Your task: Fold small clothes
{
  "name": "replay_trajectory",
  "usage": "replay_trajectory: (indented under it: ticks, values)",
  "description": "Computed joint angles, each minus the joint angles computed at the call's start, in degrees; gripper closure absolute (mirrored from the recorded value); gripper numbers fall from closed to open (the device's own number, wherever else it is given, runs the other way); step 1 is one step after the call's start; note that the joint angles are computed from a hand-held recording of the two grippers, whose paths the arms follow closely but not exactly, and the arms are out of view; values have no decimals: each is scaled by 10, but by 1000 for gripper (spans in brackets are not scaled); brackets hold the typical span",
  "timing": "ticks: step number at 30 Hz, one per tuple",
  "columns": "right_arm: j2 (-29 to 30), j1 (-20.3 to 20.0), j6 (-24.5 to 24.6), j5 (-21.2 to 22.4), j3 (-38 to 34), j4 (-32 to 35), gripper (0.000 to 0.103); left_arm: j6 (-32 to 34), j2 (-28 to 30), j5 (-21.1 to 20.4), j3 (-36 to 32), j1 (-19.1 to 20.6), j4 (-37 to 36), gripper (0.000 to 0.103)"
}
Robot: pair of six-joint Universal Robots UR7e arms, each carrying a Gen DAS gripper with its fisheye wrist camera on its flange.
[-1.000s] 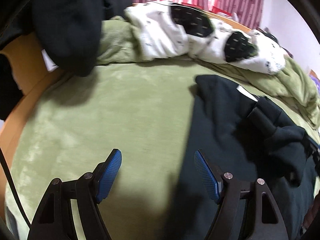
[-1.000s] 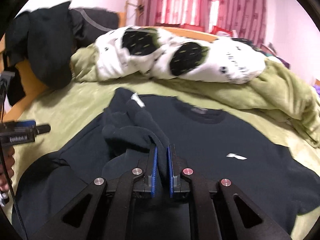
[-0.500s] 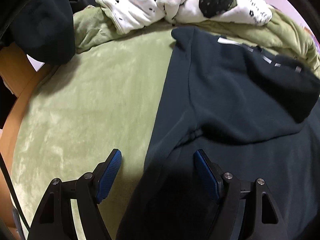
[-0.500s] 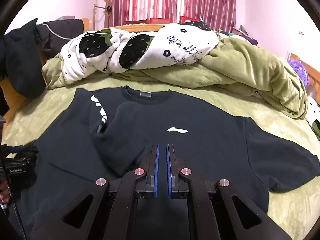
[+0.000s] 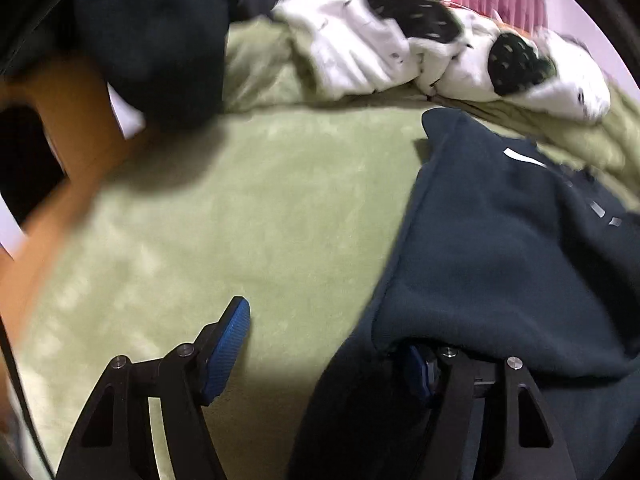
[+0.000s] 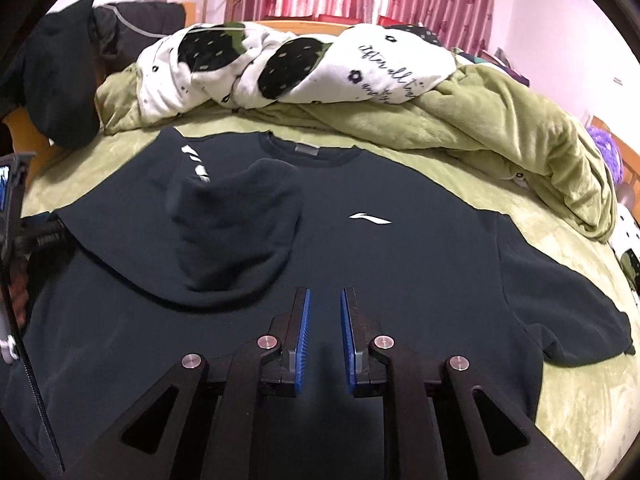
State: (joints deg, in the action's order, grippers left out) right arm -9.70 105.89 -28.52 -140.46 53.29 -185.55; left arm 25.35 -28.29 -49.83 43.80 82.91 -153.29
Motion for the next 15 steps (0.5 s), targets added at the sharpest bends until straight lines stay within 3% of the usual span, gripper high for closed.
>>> replay_trajectory:
  ticks: [2,5,7,11,15]
  values:
    - [16,1,2,3,-27,18,83,-16,-6,-17,-10,5,48,36]
    - [39,4,4,15,-68,38,66,44,-5,10,21,-3,-27,34]
    - [55,4,3,23,-98,46,50,48,-3,11,20,-3,-28,34]
    - [88,4,20,46,-166,84,46,6,-4,-6,1,4,22,26]
    - [157,-2,32,43,-308,170,37,-22,-4,-23,-12,10,52,24]
